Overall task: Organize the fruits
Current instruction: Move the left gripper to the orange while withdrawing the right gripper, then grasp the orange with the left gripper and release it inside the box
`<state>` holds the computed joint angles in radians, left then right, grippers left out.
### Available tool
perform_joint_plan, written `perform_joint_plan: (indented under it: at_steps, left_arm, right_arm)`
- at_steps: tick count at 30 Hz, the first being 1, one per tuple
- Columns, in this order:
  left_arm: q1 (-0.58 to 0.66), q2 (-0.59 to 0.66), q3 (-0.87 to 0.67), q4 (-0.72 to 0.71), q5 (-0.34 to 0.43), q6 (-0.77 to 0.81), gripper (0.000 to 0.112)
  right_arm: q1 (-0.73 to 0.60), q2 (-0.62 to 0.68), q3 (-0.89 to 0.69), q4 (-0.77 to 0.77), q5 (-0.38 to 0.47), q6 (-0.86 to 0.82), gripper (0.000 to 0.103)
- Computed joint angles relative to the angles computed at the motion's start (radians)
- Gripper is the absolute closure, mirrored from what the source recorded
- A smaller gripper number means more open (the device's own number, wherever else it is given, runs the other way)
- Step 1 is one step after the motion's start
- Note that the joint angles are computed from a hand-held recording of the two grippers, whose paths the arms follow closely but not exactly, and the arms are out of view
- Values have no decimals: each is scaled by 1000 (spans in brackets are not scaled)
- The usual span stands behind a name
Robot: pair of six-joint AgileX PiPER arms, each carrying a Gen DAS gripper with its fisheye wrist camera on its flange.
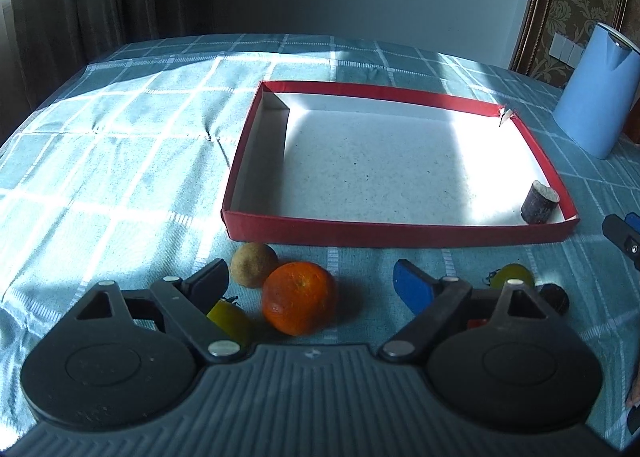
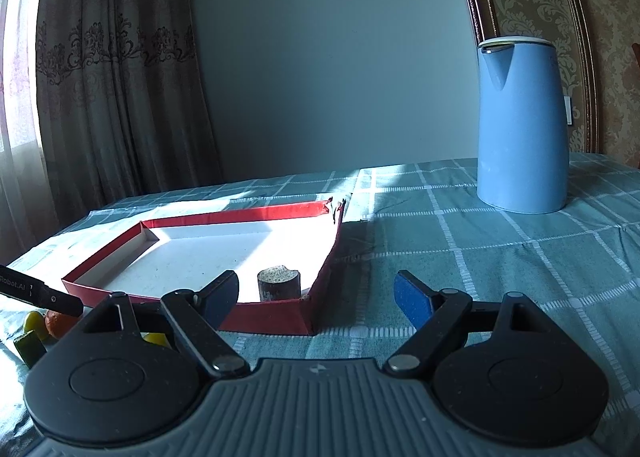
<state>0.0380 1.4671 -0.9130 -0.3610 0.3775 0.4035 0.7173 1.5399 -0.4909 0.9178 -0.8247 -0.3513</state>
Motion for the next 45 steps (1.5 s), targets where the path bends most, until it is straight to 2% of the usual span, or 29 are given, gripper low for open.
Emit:
perform_joint_plan:
  at_steps: [3,4,7,11,13,16,17,18,20,23,25,28,31,33,35,37,40,42,43,45]
  left_arm:
    - [46,13,-24,-142,79,124,24]
    - [51,11,-27,-149,92,131,24]
    - [10,9,-16,-6,48,14,24]
    - [-3,19,-13,-6,37,24,27]
    - [-4,27,-30,-19,76,32,35]
    - [-19,32,-33,44,68,-40,37]
    - [-20,36,-34,62,67,-57,41]
    - [-18,48,-39,83,68,-91,54]
    - [-13,54,-33,78,53,-75,66]
    - [-15,49,-31,114,46,-113,72]
    - [5,44,-35,44,63,-52,72]
    - [-2,-8,-5,34,27,-36,73]
    - [26,-59,1,-147,13,147,73]
    - [29,-61,-19,-205,-6,206,73]
    - [19,-42,-39,-205,-40,210,72]
    - [-6,3,-68,-123,-94,128,72]
    - [-9,79,-115,-99,-101,100,72]
    - [-17,123,-135,12,-112,-17,72]
    - [-16,140,-140,22,-113,-27,72]
    - [-4,147,-123,-67,-130,70,69]
  right_arm:
    - [-4,-1,0,-7,4,3,18]
    - [-4,0,-1,-6,6,1,18]
    - [-2,1,0,-7,3,0,18]
    - [0,0,0,-4,3,-2,18]
    - [-1,1,-5,4,10,-11,18]
    - [0,2,-9,10,17,-19,18]
    - [1,1,-8,9,16,-18,18]
    - [0,3,-8,5,14,-14,18]
    - [-3,5,-8,-2,14,-8,18]
    - [-4,6,-7,-6,15,-5,18]
    - [-6,8,-8,-8,20,-5,17]
    - [-9,8,-10,-6,25,-7,17]
    - [-9,9,-11,-2,26,-13,17]
    - [-9,8,-12,-2,28,-16,17]
    - [-11,9,-13,-2,32,-17,17]
    - [-13,8,-13,-4,36,-15,17]
    - [-16,8,-15,-6,42,-14,16]
    - [-16,8,-13,-6,44,-12,16]
    - [-17,7,-13,-8,46,-12,16]
    - [-19,7,-15,-7,53,-14,16]
